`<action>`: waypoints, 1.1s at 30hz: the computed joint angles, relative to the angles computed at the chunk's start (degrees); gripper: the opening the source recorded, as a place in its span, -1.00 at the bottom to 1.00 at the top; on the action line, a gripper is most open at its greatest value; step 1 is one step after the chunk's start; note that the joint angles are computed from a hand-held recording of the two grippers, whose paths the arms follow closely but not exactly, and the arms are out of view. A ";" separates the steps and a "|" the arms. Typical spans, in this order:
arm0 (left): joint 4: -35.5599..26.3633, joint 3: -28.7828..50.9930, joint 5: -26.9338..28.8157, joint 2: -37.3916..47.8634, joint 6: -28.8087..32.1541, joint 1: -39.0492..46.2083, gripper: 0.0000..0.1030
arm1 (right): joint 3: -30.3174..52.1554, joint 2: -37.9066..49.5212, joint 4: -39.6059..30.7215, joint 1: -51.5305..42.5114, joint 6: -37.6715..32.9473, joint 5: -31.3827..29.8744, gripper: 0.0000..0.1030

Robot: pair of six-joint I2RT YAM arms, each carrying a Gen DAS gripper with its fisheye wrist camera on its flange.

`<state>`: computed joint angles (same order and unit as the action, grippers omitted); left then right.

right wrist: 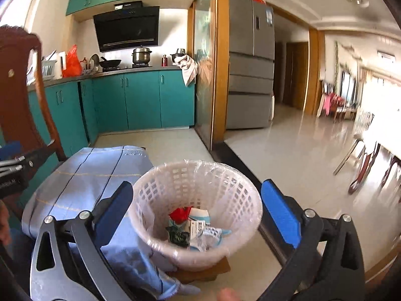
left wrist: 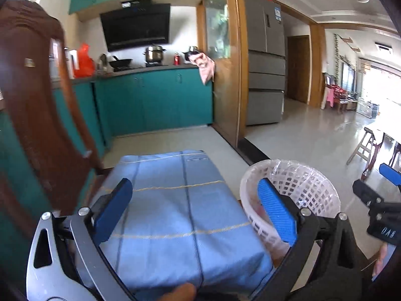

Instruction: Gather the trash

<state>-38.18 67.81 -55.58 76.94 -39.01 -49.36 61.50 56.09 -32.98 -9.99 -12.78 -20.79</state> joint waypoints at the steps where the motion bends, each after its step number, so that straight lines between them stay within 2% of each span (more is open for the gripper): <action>1: -4.06 0.88 -1.52 -0.28 -3.34 -1.99 0.94 | -0.50 -1.84 -1.06 0.13 -0.35 0.09 0.94; 5: -20.88 5.86 -7.50 -0.21 -17.96 -10.39 0.94 | -2.33 -9.29 -3.84 1.54 -2.29 2.22 0.94; 9: -30.47 9.91 -11.74 1.99 -26.98 -14.66 0.94 | -1.75 -12.91 -4.60 4.04 -2.89 5.14 0.94; 13: -41.45 14.40 -14.30 4.51 -36.34 -18.34 0.94 | -0.42 -14.54 -6.04 4.17 -2.40 4.09 0.94; 20: -46.89 16.79 -15.24 5.63 -40.86 -19.77 0.94 | -0.73 -15.95 -6.51 3.60 -1.70 3.79 0.94; 33: -43.63 15.48 -14.70 5.17 -38.30 -19.40 0.94 | -0.49 -16.61 -7.03 4.45 -1.12 4.83 0.94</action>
